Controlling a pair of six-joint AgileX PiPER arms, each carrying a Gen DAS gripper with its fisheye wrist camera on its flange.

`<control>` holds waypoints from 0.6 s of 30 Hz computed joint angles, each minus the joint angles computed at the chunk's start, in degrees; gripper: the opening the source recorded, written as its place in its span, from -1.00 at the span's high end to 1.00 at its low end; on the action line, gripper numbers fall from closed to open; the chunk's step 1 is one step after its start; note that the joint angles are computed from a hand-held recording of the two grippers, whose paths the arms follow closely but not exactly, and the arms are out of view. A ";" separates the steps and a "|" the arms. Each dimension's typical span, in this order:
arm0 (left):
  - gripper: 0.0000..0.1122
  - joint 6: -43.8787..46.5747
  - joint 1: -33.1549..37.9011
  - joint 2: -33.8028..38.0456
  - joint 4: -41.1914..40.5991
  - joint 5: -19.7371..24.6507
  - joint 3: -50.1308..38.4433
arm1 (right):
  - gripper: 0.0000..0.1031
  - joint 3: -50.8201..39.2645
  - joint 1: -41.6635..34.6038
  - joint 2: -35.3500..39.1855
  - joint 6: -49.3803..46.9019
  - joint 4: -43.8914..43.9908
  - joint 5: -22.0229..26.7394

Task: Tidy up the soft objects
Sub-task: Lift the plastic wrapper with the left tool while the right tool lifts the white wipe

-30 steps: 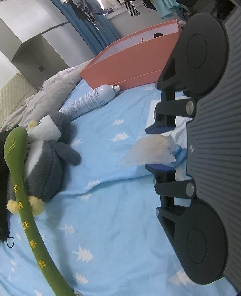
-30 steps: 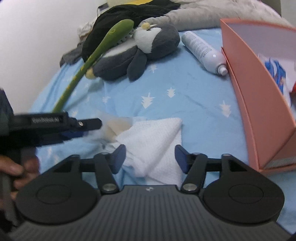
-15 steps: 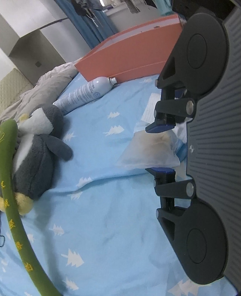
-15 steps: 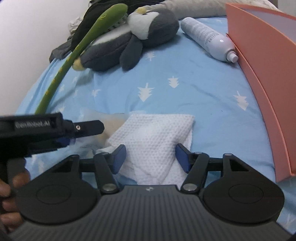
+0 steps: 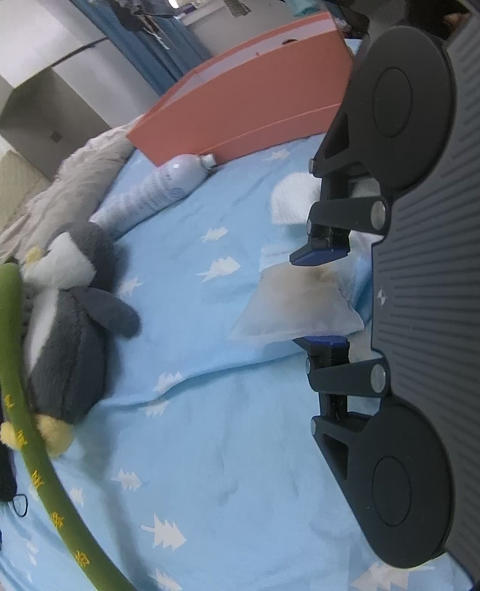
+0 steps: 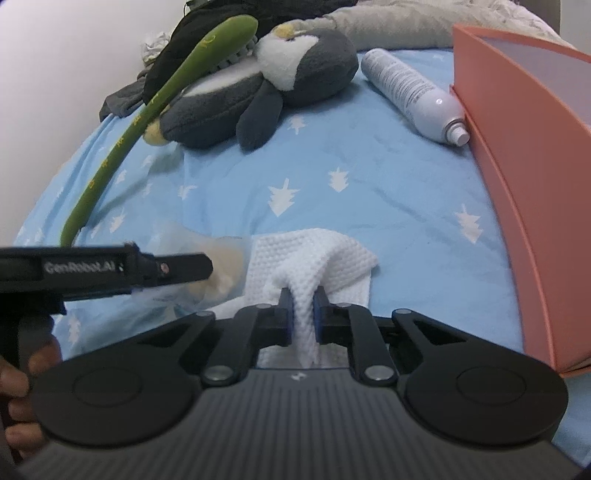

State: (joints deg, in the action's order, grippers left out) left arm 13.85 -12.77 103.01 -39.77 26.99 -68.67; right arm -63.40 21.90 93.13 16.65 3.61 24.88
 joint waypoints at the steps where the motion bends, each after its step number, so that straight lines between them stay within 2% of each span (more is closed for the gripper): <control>1: 0.28 -0.33 -0.21 0.22 0.36 0.17 -0.19 | 0.72 0.20 -0.11 -0.07 0.11 -0.35 -0.24; 3: 0.33 -0.02 -0.58 0.32 -0.05 -0.13 0.05 | 0.72 0.33 -0.54 0.17 -0.42 0.19 0.03; 4: 0.51 -0.11 -0.79 0.21 0.36 -0.52 0.32 | 0.72 0.60 -0.78 -0.03 -1.17 1.16 -0.18; 6: 0.59 -3.61 -1.79 -0.16 4.55 -2.17 0.54 | 0.72 0.85 -0.79 -0.46 -0.92 0.63 -0.25; 9: 0.74 -4.51 -2.22 -1.12 5.81 -3.46 1.19 | 0.72 1.20 -0.71 -1.36 0.50 -0.76 -0.25; 18: 0.81 -11.99 -4.42 -6.61 15.09 -4.59 3.02 | 0.72 2.08 0.64 -5.84 8.19 -8.68 2.22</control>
